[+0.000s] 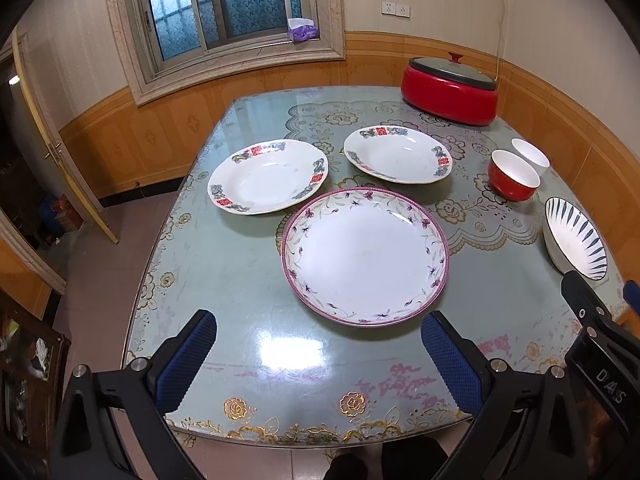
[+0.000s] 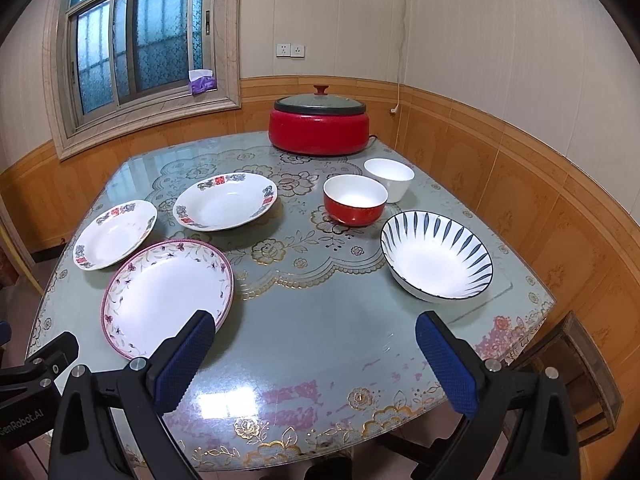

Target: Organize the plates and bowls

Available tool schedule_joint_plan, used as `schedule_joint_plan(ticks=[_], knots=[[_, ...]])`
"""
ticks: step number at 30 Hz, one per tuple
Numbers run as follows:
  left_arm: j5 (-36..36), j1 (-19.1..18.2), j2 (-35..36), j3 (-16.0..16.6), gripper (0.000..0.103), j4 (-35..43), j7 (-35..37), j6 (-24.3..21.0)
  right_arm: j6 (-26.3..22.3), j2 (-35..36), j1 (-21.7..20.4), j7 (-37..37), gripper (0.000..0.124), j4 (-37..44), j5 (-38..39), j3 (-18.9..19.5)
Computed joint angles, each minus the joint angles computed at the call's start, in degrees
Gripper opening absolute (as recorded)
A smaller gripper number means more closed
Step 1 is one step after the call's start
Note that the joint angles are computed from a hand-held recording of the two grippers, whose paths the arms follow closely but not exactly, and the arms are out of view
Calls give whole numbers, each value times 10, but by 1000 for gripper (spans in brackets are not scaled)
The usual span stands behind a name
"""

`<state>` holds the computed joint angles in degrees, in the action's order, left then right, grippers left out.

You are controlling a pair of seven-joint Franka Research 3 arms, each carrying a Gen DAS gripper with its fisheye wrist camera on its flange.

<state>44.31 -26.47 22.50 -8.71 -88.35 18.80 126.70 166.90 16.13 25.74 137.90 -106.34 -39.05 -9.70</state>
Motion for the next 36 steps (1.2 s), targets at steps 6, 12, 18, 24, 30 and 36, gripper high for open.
schedule_joint_plan(ticks=[6, 12, 18, 24, 30, 36], knots=[[-3, 2, -2, 0, 103, -4, 0, 3, 0, 2, 0, -6, 102, 2, 4, 0], [-4, 3, -1, 0, 103, -2, 3, 3, -3, 3, 4, -1, 102, 3, 3, -3], [-8, 4, 2, 0, 103, 1, 10, 6, -8, 4, 1, -4, 102, 6, 6, 0], [-9, 2, 5, 1, 103, 6, 12, 3, -9, 6, 0, -8, 102, 9, 10, 1], [-12, 2, 9, 2, 103, 11, 15, 4, -10, 8, 0, -14, 102, 12, 15, 2], [-14, 2, 11, 3, 103, 14, 19, 3, -13, 10, 2, -16, 102, 15, 19, 0]])
